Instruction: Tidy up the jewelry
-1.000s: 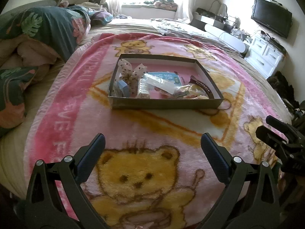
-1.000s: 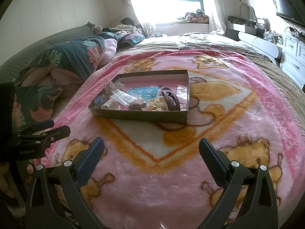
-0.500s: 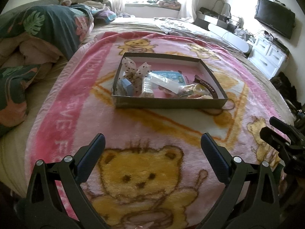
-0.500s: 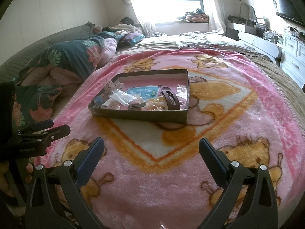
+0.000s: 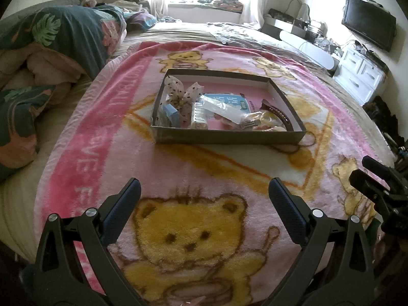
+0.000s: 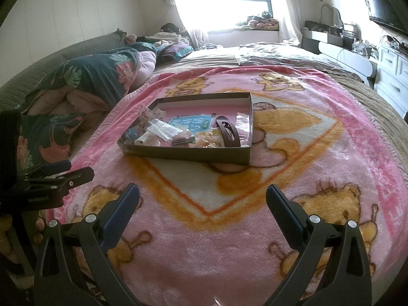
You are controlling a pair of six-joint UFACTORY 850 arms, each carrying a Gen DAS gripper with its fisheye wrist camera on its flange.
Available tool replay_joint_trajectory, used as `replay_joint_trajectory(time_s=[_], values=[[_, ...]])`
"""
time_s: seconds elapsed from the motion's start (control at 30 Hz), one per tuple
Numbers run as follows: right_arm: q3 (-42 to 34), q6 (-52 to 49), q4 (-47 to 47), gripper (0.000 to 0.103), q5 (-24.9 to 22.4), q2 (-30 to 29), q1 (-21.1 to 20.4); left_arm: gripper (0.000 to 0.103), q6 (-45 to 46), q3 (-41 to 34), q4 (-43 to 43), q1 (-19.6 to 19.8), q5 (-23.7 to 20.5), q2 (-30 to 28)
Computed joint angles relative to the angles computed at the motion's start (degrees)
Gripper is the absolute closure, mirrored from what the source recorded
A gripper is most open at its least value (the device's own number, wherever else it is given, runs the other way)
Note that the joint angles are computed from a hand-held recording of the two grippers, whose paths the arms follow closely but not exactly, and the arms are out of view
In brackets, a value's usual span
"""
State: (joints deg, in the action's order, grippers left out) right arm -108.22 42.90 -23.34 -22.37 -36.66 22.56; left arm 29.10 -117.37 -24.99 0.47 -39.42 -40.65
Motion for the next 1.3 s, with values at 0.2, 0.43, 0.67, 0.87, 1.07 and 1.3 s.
replay_joint_trajectory(time_s=[0.2, 0.43, 0.67, 0.87, 1.07, 1.3], values=[[-0.1, -0.2, 0.3, 0.004, -0.1, -0.1, 0.0, 0.009, -0.1, -0.1, 0.2, 0.0, -0.1, 0.0], [-0.1, 0.1, -0.1, 0.004, 0.0, -0.1, 0.0, 0.009, 0.0, 0.0, 0.0, 0.0, -0.1, 0.0], [-0.1, 0.0, -0.2, 0.004, -0.1, -0.1, 0.0, 0.009, -0.6, -0.4, 0.3, 0.0, -0.6, -0.2], [-0.1, 0.3, -0.3, 0.004, -0.2, 0.0, 0.0, 0.009, -0.4, -0.3, 0.0, 0.0, -0.9, -0.2], [1.0, 1.0, -1.1, 0.004, 0.1, 0.6, -0.1, 0.009, -1.8, -0.2, 1.3, -0.3, -0.6, -0.1], [0.4, 2.7, -1.9, 0.004, -1.1, -0.1, -1.0, 0.009, -5.6, -2.9, 2.6, 0.1, -1.6, -2.0]])
